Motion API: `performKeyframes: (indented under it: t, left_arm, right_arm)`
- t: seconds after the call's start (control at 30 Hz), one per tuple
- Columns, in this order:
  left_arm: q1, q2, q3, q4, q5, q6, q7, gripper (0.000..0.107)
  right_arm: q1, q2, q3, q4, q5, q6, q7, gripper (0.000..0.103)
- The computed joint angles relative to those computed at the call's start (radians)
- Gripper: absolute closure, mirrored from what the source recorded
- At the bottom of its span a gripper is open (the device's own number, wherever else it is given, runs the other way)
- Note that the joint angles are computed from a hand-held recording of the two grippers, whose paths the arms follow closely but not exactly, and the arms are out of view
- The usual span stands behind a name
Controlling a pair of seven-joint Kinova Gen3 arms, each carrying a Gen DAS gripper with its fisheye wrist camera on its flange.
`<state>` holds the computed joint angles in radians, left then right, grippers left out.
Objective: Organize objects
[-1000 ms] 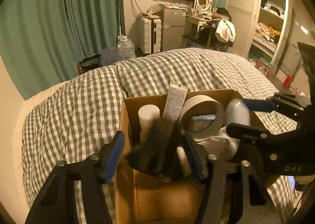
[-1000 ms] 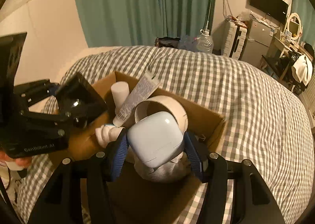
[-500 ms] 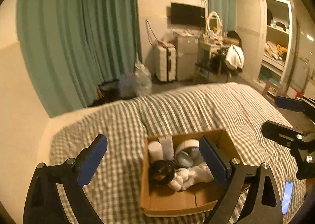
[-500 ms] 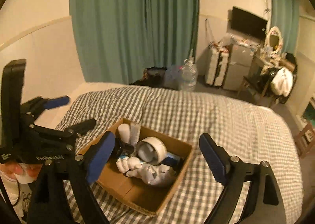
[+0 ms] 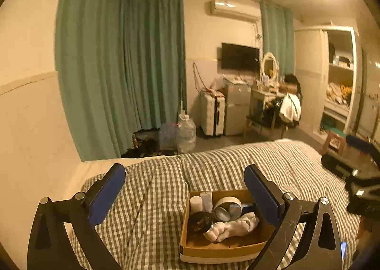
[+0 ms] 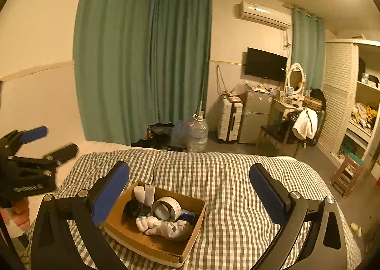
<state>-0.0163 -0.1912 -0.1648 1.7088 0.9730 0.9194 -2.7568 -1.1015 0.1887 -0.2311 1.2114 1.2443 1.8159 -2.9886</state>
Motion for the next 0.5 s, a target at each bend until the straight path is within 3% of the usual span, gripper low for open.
performKeyframes:
  t: [0.17,0.33,0.5]
  left_arm:
    - [-0.008,-0.012,-0.019,0.073,0.034,-0.035,-0.030,0.004]
    - [-0.002,-0.047,-0.009,0.191,0.046,-0.173,-0.059,0.004]
    - [0.048,-0.071,-0.033,0.309,0.150,-0.299,-0.156,0.004]
  right_arm:
    - [0.011,0.008,-0.006,0.065,-0.057,-0.004,-0.065,0.001]
    - [0.036,-0.011,-0.024,0.173,-0.141,-0.072,-0.204,0.001]
    - [0.038,0.005,-0.037,0.242,-0.147,-0.097,-0.302,0.001]
